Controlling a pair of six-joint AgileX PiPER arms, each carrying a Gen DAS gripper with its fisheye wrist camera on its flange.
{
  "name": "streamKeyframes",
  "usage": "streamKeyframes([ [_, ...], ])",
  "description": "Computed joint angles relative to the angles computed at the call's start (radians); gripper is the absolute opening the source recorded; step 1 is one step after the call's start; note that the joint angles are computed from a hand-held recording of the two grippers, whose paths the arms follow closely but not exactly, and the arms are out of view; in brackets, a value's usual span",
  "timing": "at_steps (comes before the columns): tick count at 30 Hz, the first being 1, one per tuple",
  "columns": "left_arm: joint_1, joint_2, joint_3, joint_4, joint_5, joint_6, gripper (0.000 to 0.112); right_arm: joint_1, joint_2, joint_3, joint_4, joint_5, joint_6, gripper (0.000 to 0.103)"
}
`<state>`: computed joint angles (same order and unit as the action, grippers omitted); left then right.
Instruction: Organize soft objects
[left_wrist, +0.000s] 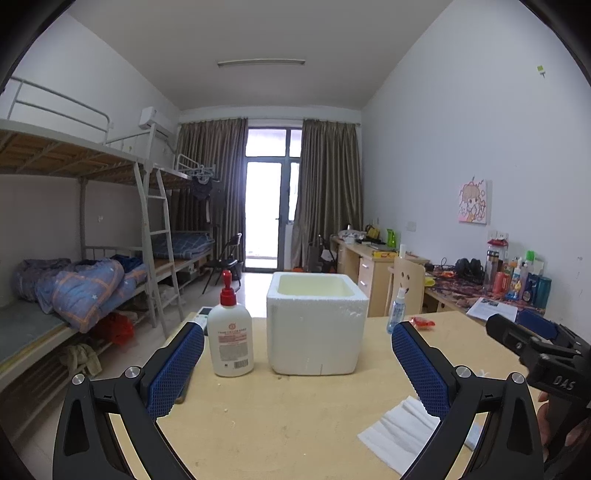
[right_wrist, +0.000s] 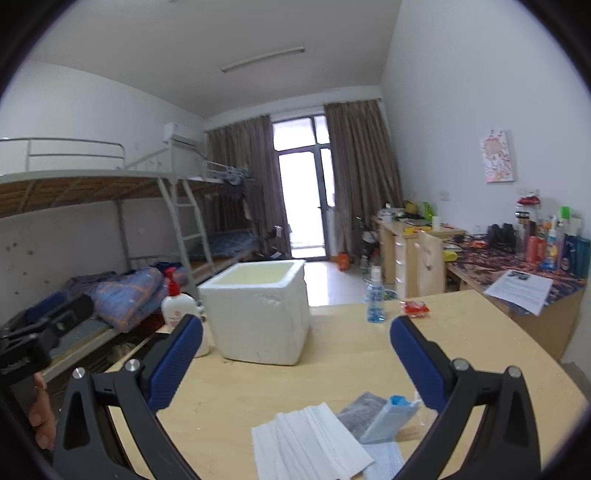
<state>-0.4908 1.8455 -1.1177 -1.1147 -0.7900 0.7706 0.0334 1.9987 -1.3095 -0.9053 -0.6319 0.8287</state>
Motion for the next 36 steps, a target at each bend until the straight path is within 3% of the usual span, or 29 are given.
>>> streamKeyframes([
  [4,0.0,-0.003,0.024,0.024,-0.006,-0.035,0.102,0.001,-0.003,0.017,0.011,0.004,-0.05,0.103],
  [8,-0.009,-0.009,0.055,0.06,-0.023,-0.089,0.102,-0.033,0.011,0.008,-0.103,-0.065,0.076,0.103],
  [12,-0.036,-0.01,0.1,0.091,-0.079,-0.139,0.102,-0.057,0.006,0.063,-0.07,-0.133,0.035,0.103],
  [16,-0.057,-0.017,0.126,0.109,-0.09,-0.156,0.102,-0.091,0.011,0.091,-0.132,-0.195,0.086,0.103],
  [31,-0.098,0.007,0.135,0.132,-0.114,-0.155,0.102,-0.122,-0.005,0.168,-0.12,-0.236,0.041,0.103],
  [36,-0.115,0.02,0.171,0.167,-0.147,-0.2,0.102,-0.11,-0.016,0.248,-0.001,-0.219,-0.137,0.103],
])
